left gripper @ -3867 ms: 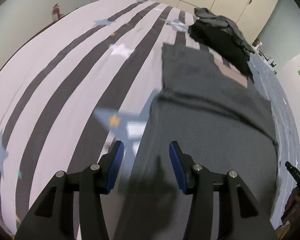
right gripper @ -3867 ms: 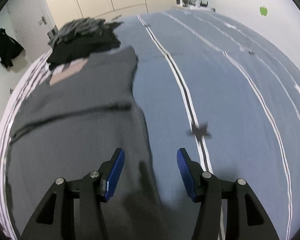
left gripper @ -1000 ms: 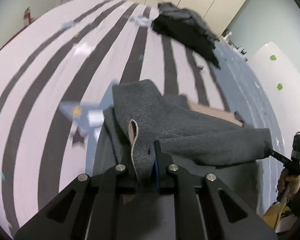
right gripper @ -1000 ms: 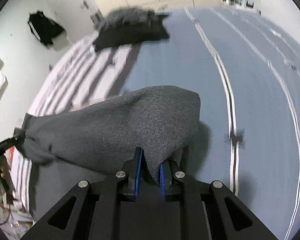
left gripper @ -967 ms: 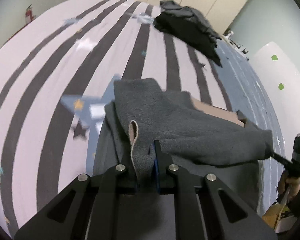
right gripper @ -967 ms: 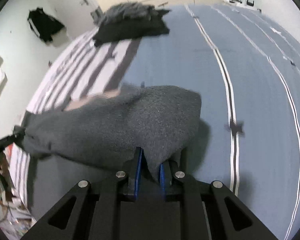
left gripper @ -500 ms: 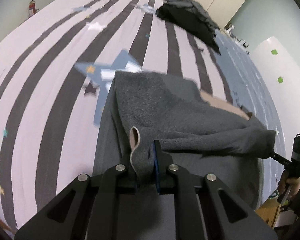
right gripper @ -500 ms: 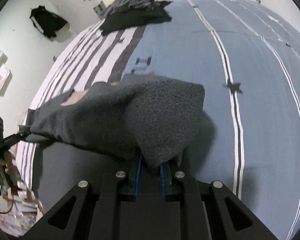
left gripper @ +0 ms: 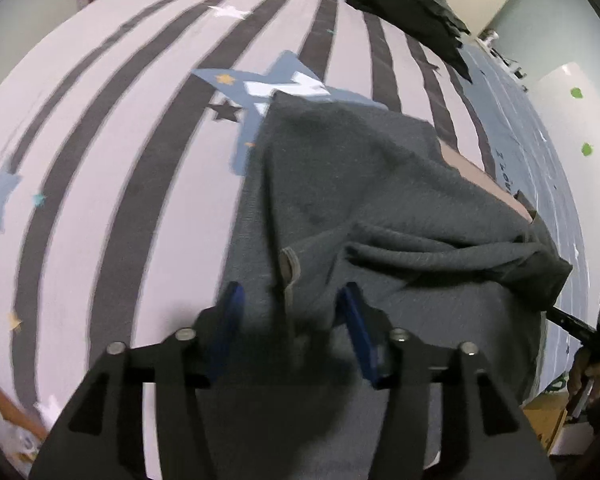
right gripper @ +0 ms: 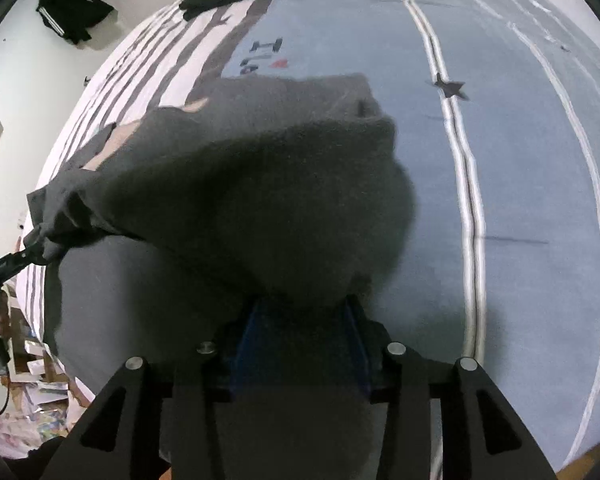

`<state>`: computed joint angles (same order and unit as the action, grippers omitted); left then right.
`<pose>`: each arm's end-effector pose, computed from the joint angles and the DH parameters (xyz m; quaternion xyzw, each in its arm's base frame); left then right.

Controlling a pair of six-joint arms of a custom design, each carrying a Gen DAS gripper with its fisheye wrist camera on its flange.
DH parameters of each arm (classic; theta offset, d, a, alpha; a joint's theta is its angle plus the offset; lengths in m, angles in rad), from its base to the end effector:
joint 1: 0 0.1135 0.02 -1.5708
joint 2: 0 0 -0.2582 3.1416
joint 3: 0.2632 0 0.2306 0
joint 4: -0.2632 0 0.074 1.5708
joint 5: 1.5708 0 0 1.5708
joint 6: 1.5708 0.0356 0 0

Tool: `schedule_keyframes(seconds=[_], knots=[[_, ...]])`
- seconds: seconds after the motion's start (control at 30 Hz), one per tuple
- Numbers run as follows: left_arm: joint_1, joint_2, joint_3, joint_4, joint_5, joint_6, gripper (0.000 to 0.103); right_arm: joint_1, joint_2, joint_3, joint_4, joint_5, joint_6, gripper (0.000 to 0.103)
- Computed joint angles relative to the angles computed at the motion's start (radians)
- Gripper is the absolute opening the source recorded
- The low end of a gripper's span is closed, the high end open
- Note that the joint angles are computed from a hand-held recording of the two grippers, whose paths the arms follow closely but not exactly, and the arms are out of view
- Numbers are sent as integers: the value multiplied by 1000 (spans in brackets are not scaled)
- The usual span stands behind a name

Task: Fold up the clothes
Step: 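Lift the sweatshirt with both grippers and fold it over onto itself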

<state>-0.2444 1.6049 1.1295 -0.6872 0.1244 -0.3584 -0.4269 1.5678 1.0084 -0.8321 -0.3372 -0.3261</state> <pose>0.2877 -0.0763 0.2226 -0.0431 0.9765 -0.1182 0.1751 0.2406 -0.0965 0.1985 0.0345 0.9814 0.1230 0.1435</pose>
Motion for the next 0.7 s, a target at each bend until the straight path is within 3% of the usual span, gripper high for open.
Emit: schedule_keyframes(seconds=[0.1,0.17,0.23,0.47,0.6,0.7], knots=[[30,-35,59,-47,-47,1,58,-32,-33,71,-51,-25,27,42],[48,-25,120,-54,-69,7,64,-49,-32,132,-62,-40,57,52],[47,49,213,-56,-82,38,64,-40,10,218,-37,-43,114,58],[-45,451,723,-155,-96,88,64,107,317,508,32,1,194,58],[-90,611,918,-212,-69,97,64,195,386,560,35,2,180,58],[-110,682,993,-249,-53,92,64,258,405,552,49,30,209,58]])
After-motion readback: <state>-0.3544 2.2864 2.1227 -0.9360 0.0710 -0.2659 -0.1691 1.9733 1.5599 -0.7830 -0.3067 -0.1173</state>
